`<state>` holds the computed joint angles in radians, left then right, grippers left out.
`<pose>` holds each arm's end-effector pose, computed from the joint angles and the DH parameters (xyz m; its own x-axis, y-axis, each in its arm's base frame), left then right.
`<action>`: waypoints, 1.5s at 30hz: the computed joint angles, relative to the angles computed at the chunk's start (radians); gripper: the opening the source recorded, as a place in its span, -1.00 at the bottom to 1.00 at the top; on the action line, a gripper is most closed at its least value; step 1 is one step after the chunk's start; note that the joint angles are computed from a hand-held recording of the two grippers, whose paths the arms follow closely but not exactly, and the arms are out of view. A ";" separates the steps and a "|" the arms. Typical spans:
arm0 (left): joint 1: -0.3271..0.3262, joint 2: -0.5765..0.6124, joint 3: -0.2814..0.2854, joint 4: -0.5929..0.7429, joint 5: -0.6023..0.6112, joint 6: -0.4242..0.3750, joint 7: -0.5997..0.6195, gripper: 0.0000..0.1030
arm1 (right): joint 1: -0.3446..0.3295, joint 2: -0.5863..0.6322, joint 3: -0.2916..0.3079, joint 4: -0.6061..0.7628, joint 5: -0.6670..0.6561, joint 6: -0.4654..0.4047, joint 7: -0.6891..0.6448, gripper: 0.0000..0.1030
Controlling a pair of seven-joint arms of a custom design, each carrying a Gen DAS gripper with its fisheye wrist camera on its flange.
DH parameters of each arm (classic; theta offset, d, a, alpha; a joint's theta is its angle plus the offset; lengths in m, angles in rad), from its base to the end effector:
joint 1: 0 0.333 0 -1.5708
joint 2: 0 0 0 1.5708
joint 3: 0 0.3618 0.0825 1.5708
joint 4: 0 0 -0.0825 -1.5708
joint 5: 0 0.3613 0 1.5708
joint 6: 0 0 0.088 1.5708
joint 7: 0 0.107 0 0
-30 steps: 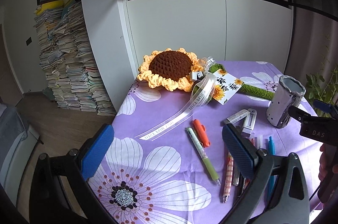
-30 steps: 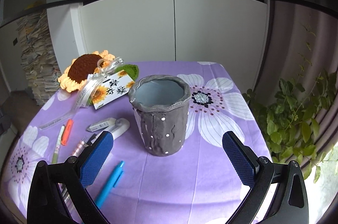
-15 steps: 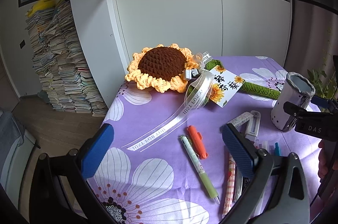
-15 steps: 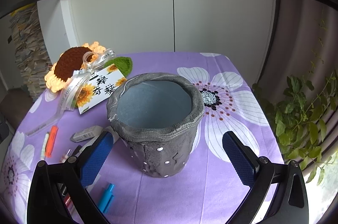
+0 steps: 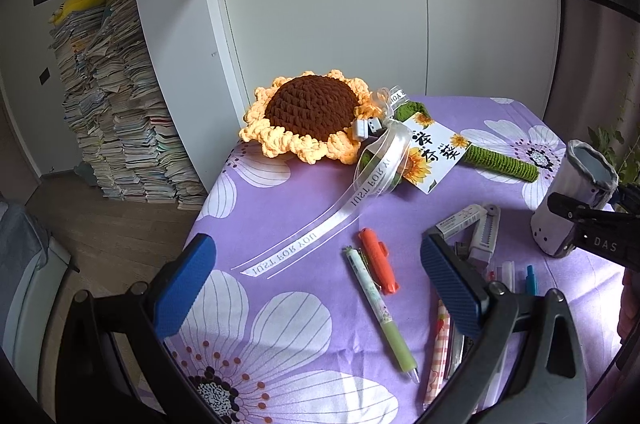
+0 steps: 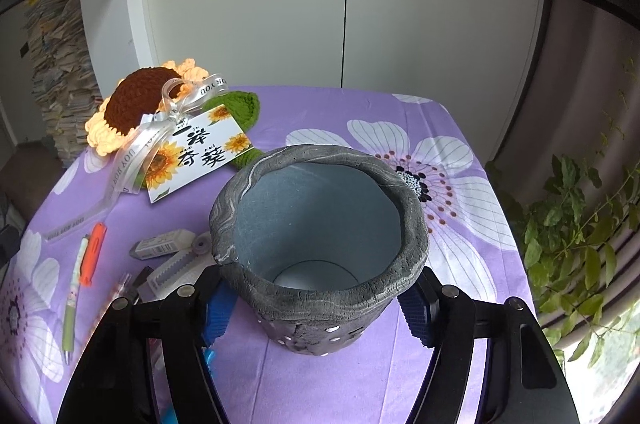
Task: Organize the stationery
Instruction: 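Lower the left tool over the blue pen and grasp it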
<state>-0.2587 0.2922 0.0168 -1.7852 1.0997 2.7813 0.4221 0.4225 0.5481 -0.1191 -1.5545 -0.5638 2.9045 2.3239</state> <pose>0.6345 -0.1989 0.5064 0.0563 -0.9884 -0.1410 -0.6038 0.0788 -0.7932 0.6943 0.2735 0.4676 0.0932 -0.9956 -0.0072 -0.6503 -0.0554 -0.7576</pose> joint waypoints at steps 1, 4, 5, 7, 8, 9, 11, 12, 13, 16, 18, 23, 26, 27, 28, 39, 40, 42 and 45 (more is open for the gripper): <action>0.002 -0.003 -0.001 -0.006 -0.007 -0.001 0.000 0.98 | -0.015 -0.021 0.020 -0.029 0.007 0.004 -0.025 0.38; 0.011 -0.011 -0.009 -0.021 -0.047 -0.004 0.021 0.96 | -0.002 -0.095 -0.002 -0.141 -0.030 0.032 -0.024 0.38; 0.014 -0.013 -0.013 -0.024 -0.063 -0.005 0.033 0.95 | 0.012 -0.119 -0.025 -0.178 -0.058 0.039 -0.001 0.38; 0.015 -0.018 -0.019 -0.033 -0.088 0.006 0.052 0.93 | 0.013 -0.161 -0.038 -0.244 -0.095 0.046 0.028 0.38; 0.012 -0.019 -0.021 -0.035 -0.096 0.012 0.062 0.92 | 0.005 -0.178 -0.034 -0.272 -0.107 0.054 0.035 0.38; 0.007 -0.020 -0.022 -0.037 -0.098 0.017 0.069 0.92 | -0.001 -0.191 -0.033 -0.294 -0.123 0.070 0.043 0.38; -0.009 -0.023 -0.023 -0.041 -0.090 0.023 0.077 0.92 | -0.002 -0.205 -0.038 -0.316 -0.164 0.087 0.056 0.38; -0.017 -0.022 -0.025 -0.040 -0.088 0.022 0.085 0.92 | 0.004 -0.206 -0.048 -0.318 -0.194 0.096 0.070 0.38; -0.027 -0.023 -0.026 -0.041 -0.081 0.018 0.088 0.92 | 0.008 -0.204 -0.054 -0.318 -0.223 0.110 0.079 0.38; -0.054 -0.025 -0.026 -0.039 -0.043 -0.012 0.075 0.92 | 0.011 -0.178 -0.070 -0.299 -0.283 0.174 0.091 0.38; -0.061 -0.028 -0.031 -0.040 -0.025 -0.033 0.062 0.92 | 0.007 -0.163 -0.079 -0.288 -0.293 0.220 0.090 0.38; -0.059 -0.023 -0.052 -0.029 -0.038 -0.080 0.064 0.92 | -0.103 -0.147 0.033 -0.312 -0.162 0.309 -0.050 0.39; -0.058 -0.017 -0.061 -0.022 -0.062 -0.092 0.083 0.92 | -0.197 -0.144 0.144 -0.332 -0.105 0.325 -0.139 0.54; -0.061 -0.016 -0.061 -0.020 -0.064 -0.096 0.085 0.92 | -0.227 -0.144 0.179 -0.343 -0.089 0.333 -0.167 0.56; -0.067 -0.014 -0.061 -0.017 -0.061 -0.104 0.082 0.92 | -0.227 -0.144 0.179 -0.350 -0.081 0.342 -0.182 0.56; -0.080 -0.013 -0.071 -0.011 -0.059 -0.116 0.091 0.92 | -0.366 -0.148 0.344 -0.375 0.083 0.295 -0.354 0.38; -0.078 -0.012 -0.074 -0.012 -0.068 -0.109 0.101 0.92 | -0.349 -0.148 0.325 -0.375 0.086 0.306 -0.365 0.38; -0.078 -0.009 -0.077 -0.014 -0.086 -0.097 0.121 0.92 | -0.306 -0.143 0.280 -0.374 0.095 0.318 -0.383 0.38; -0.078 0.001 -0.082 -0.013 -0.133 -0.076 0.162 0.91 | -0.309 -0.144 0.288 -0.379 0.135 0.324 -0.417 0.38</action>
<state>-0.3364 0.2936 -0.0655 -1.7984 0.9670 2.7048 0.5836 0.1131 0.4043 0.1689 -1.9338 -0.4293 3.2290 1.9072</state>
